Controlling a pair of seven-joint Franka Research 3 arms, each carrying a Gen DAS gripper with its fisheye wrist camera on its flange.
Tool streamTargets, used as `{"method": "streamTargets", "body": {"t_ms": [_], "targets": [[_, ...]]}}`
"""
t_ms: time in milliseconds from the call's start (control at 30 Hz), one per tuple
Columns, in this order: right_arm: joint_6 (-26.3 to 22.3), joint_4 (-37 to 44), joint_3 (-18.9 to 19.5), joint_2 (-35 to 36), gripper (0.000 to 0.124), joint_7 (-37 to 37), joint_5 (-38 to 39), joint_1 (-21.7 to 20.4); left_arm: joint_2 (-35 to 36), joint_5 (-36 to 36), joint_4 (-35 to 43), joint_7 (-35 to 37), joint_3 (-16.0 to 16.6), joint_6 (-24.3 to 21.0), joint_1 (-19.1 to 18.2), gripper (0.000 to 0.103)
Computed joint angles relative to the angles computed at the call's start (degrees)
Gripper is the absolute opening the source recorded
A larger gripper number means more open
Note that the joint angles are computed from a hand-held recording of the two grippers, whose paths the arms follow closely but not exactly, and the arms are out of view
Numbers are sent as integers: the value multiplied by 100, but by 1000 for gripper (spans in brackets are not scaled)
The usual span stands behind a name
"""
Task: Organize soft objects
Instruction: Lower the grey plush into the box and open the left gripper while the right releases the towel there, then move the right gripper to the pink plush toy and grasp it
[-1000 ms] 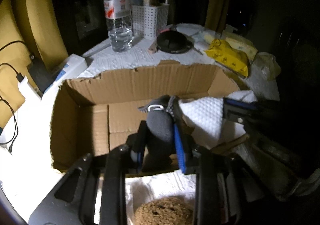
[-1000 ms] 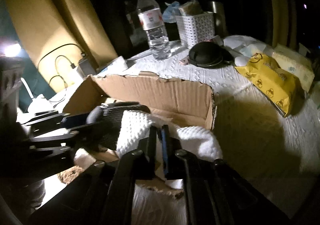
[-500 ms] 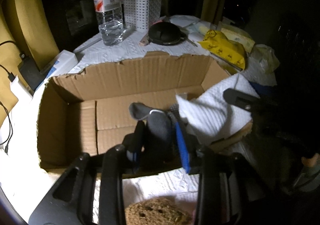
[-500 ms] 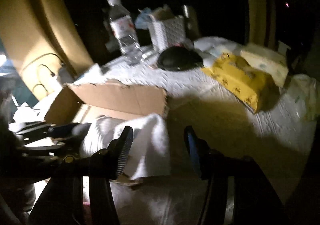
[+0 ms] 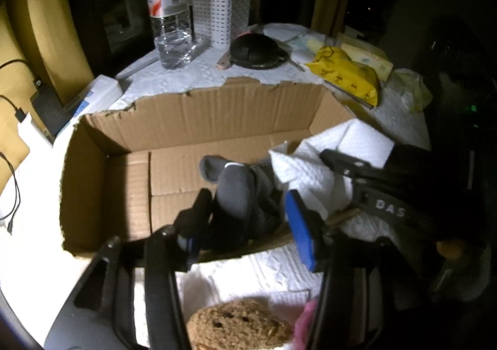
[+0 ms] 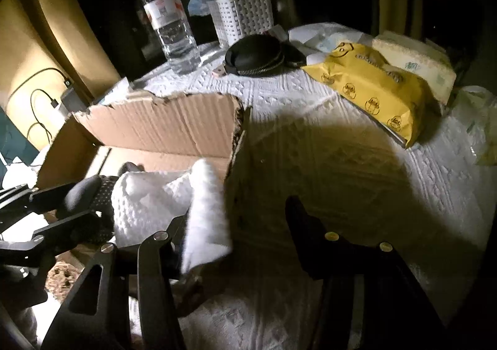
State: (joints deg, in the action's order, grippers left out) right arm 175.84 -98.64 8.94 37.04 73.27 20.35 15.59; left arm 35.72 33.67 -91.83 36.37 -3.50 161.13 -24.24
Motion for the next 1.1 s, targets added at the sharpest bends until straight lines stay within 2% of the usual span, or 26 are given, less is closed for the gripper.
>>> {"method": "streamTargets", "body": {"t_ms": [133, 233, 267, 700, 1100], "targets": [[259, -293, 86, -256, 59, -69, 39, -28, -122, 95, -133, -142, 85, 75, -56, 53], [428, -505, 152, -438, 64, -121, 46, -44, -258, 252, -275, -336, 186, 118, -129, 66], [468, -570, 163, -499, 64, -122, 51, -39, -322, 320, -353, -440, 225, 168, -150, 67], [835, -1435, 216, -1231, 65, -12, 29, 68, -999, 1426, -1111, -1756, 446, 414, -273, 68], [1087, -2138, 178, -1775, 65, 215, -50, 256, -1569, 2464, -1668, -2732, 201, 357, -94, 69]]}}
